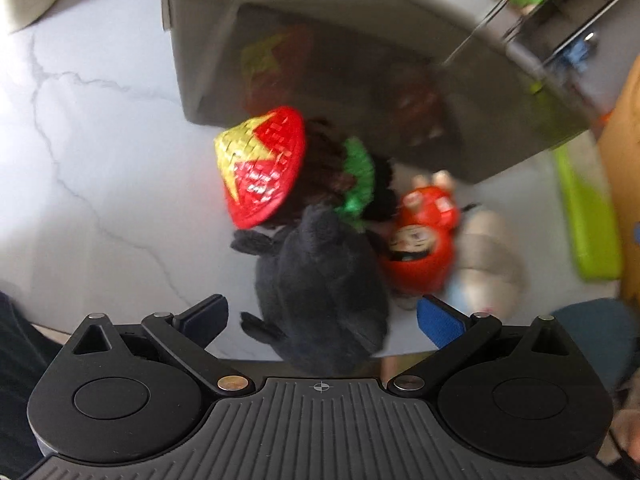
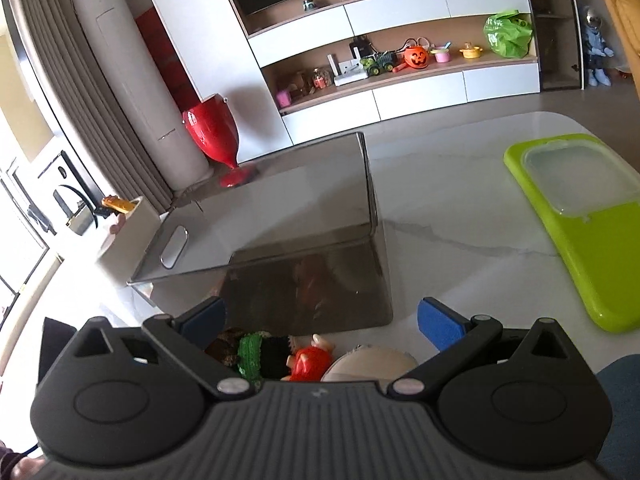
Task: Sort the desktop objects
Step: 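Grasp the black plush toy with the left gripper, then lower the black plush into the grey bin and open the left gripper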
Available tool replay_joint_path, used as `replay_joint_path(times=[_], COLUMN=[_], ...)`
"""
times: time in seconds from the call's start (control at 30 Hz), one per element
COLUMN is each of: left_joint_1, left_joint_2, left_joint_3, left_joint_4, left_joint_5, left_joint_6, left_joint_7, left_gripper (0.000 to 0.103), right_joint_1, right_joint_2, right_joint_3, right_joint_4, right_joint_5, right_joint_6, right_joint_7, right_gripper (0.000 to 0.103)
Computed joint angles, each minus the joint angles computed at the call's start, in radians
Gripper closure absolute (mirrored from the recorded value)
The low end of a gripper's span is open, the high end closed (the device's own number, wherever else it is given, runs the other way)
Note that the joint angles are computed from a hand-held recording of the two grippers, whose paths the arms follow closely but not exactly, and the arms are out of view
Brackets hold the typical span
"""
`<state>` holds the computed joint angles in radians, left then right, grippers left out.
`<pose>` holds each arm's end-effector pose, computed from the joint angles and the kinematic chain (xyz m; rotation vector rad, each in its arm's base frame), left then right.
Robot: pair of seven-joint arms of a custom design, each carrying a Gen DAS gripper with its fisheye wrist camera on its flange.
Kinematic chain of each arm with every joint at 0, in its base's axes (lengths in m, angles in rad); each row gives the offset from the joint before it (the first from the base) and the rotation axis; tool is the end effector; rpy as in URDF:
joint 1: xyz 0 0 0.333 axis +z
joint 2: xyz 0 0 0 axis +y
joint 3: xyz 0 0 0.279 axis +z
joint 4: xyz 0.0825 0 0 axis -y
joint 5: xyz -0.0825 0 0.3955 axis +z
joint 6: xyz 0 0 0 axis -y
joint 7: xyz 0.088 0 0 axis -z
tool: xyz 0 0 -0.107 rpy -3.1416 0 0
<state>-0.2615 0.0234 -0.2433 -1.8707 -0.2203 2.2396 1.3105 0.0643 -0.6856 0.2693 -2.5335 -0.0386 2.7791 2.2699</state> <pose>0.5307 -0.2995 0.4928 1.9928 -2.2858 0.6074 0.4053 0.1577 0.5676 -1.3370 1.8353 -0.5452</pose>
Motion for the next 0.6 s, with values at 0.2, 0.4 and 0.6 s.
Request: replay_joint_path(times=[0.2, 0.4, 0.6], left_joint_1=[0.020, 0.040, 0.057], left_joint_2=[0.000, -0.068, -0.142], left_joint_3=[0.010, 0.036, 0.081], left_joint_4=[-0.049, -0.066, 0.034], left_joint_5=[-0.125, -0.215, -0.334], left_joint_6=[0.073, 0.012, 0.025], left_joint_7=[0.043, 0.171, 0.298], left_gripper=[0.033, 0.037, 0.036], right_joint_1=[-0.065, 0.003, 0.064], right_joint_2=[-0.002, 0.048, 0.095], right_joint_3=[0.060, -0.037, -0.144], right_joint_4=[-0.026, -0.027, -0.041], right_joint_5=[-0.061, 0.002, 0.153], right_joint_6=[0.037, 0.069, 0.149], right_joint_7=[0.065, 0.013, -0.064], right_gripper=[0.000, 0.000, 0.000])
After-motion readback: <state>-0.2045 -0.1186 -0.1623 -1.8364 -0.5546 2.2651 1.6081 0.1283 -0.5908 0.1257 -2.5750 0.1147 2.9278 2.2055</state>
